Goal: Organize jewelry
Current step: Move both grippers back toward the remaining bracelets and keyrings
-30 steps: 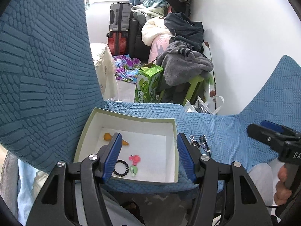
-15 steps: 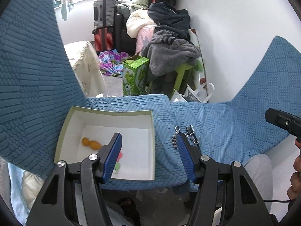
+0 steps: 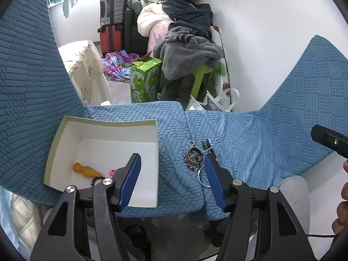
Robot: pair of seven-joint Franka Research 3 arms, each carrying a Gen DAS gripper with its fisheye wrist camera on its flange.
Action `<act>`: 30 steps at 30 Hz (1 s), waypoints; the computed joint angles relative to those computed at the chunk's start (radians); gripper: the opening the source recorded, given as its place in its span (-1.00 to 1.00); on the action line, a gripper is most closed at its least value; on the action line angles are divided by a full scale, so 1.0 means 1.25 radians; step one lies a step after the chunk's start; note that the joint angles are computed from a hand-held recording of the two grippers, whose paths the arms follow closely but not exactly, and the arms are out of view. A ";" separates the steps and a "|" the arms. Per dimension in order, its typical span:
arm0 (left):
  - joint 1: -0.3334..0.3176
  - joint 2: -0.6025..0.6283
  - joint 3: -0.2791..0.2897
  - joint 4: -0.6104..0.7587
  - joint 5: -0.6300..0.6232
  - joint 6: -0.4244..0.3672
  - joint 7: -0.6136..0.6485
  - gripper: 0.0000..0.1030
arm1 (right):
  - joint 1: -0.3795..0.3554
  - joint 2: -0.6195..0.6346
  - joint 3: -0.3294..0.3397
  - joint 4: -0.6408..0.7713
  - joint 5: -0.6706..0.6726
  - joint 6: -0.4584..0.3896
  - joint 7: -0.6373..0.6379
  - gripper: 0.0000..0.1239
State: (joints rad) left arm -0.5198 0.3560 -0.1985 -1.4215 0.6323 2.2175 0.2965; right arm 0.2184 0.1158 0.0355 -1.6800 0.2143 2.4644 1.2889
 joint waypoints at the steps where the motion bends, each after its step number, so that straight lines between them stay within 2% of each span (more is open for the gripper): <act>1: 0.001 0.004 -0.002 0.003 -0.005 0.004 0.002 0.18 | -0.001 -0.001 -0.001 -0.002 0.000 -0.003 -0.001 0.66; 7: -0.006 0.049 -0.002 0.040 -0.030 0.031 0.021 0.18 | -0.012 -0.002 -0.003 -0.008 0.021 -0.023 -0.018 0.66; 10: -0.006 0.080 -0.002 0.048 -0.051 0.066 0.031 0.18 | -0.016 0.003 -0.008 -0.020 0.024 -0.006 -0.026 0.66; 14: -0.014 0.122 0.002 0.063 -0.074 0.112 0.047 0.17 | -0.033 0.041 -0.010 -0.007 0.060 -0.029 -0.046 0.66; 16: -0.017 0.151 0.002 0.089 -0.089 0.125 0.068 0.07 | -0.041 0.063 -0.009 -0.006 0.077 -0.025 -0.073 0.66; 19: -0.032 0.188 0.014 0.117 -0.091 0.147 0.085 -0.02 | -0.058 0.089 0.000 -0.011 0.128 -0.024 -0.135 0.66; 21: -0.037 0.222 0.015 0.147 -0.105 0.148 0.109 -0.14 | -0.080 0.109 0.015 -0.008 0.205 -0.037 -0.203 0.66; 24: -0.049 0.250 0.032 0.161 -0.102 0.174 0.113 -0.18 | -0.117 0.140 0.038 0.004 0.344 -0.061 -0.310 0.64; 25: -0.052 0.271 0.033 0.183 -0.110 0.166 0.119 -0.25 | -0.115 0.151 0.037 0.005 0.356 -0.053 -0.320 0.63; 27: -0.052 0.290 0.036 0.190 -0.120 0.180 0.123 -0.28 | -0.108 0.177 0.032 0.016 0.351 -0.041 -0.319 0.45; 28: -0.052 0.299 0.036 0.197 -0.127 0.181 0.129 -0.30 | -0.113 0.195 0.037 0.028 0.366 -0.050 -0.334 0.38; 30: -0.055 0.315 0.041 0.208 -0.134 0.184 0.135 -0.32 | -0.122 0.227 0.045 0.059 0.384 -0.078 -0.349 0.12</act>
State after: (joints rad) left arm -0.5889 0.7504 -0.1474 -1.1610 0.4644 2.4470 0.4656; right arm 0.0665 0.4000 0.0916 -1.6059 0.6937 2.3671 0.8528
